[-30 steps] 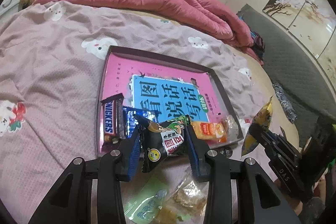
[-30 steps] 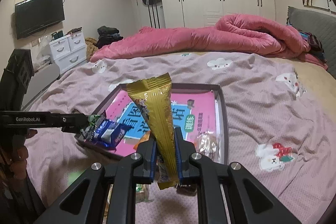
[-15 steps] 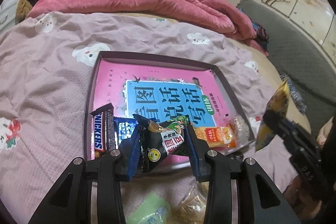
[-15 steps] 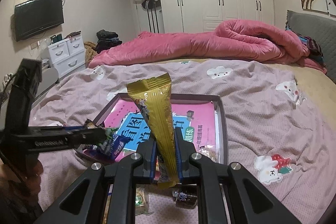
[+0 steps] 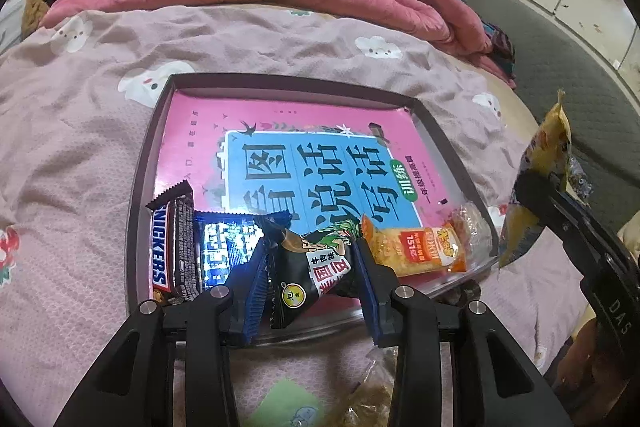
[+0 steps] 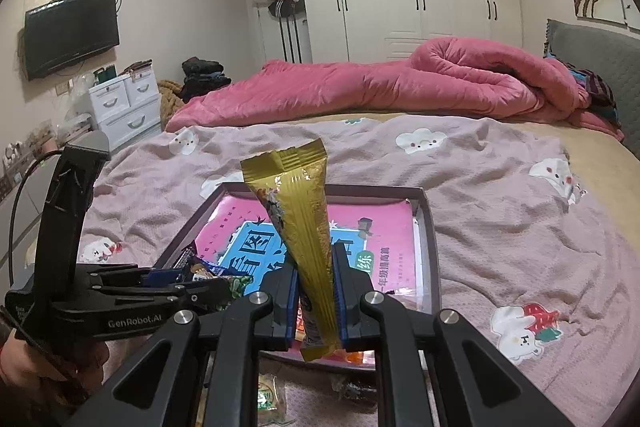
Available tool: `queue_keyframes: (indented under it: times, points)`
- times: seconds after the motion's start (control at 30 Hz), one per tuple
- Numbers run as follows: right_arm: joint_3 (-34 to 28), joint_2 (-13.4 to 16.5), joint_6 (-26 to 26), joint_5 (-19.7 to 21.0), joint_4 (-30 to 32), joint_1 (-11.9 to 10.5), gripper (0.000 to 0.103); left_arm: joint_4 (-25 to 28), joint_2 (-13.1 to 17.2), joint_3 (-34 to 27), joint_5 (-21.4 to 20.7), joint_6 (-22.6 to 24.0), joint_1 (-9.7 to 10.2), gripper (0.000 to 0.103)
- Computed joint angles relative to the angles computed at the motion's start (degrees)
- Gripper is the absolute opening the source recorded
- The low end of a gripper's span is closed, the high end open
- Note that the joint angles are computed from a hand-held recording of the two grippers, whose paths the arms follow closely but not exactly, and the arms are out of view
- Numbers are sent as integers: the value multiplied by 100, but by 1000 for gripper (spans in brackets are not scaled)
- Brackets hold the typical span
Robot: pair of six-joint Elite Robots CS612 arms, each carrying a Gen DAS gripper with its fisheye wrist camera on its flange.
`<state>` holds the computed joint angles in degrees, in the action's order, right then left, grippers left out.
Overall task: Organize snacks
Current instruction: 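Release the pea packet into the tray with the left tool while the right tool releases the yellow stick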
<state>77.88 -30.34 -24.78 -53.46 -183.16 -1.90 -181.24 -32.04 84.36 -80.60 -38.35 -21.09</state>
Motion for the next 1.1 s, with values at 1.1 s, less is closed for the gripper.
queue_keyframes:
  times: [1.1]
  points:
    - [-675, 317, 222, -519, 1077, 126, 16, 103, 29, -52, -90, 21, -2, 42]
